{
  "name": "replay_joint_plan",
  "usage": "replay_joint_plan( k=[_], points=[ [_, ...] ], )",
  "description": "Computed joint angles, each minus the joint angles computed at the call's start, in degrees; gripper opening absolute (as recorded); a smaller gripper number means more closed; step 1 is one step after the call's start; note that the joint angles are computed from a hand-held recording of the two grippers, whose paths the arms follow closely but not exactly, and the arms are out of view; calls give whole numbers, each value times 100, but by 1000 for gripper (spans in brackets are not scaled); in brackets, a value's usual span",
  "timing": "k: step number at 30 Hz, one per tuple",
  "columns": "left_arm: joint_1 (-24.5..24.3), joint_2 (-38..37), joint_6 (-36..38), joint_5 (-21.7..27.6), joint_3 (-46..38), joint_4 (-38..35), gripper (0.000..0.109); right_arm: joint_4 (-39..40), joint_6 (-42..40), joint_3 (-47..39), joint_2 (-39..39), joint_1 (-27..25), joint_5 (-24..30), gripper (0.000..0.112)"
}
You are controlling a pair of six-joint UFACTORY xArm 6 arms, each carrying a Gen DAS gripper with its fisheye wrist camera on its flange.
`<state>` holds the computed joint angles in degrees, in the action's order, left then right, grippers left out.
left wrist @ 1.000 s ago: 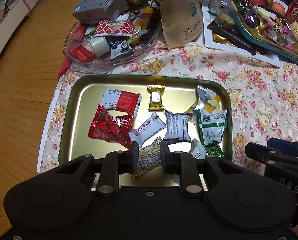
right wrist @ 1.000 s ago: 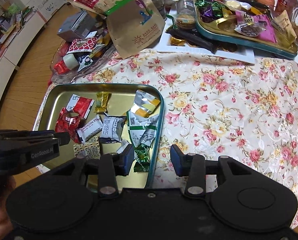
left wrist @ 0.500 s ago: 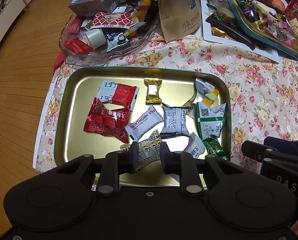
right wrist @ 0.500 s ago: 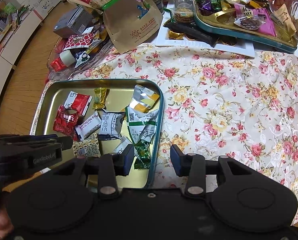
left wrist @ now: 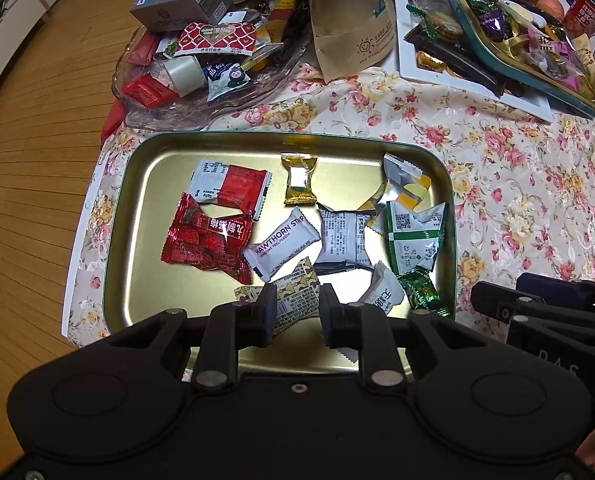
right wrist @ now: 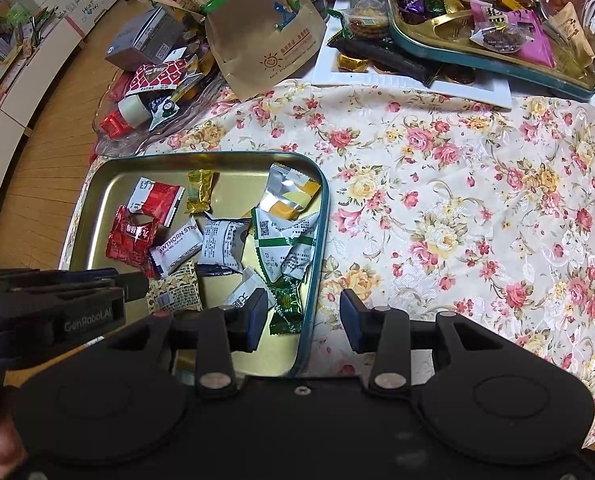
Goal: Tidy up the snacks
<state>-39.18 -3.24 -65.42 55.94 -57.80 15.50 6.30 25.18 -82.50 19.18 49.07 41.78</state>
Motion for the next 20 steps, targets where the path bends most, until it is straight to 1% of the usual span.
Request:
replay_joint_plan(
  k=[9,20],
  points=[
    [62,-49,-43,-38,69,-124,30,21,-24,-24,19,7,31,43],
    [44,-26,-93,16,41,-96,30,55,-59,-60,53,22,84,43]
  ],
)
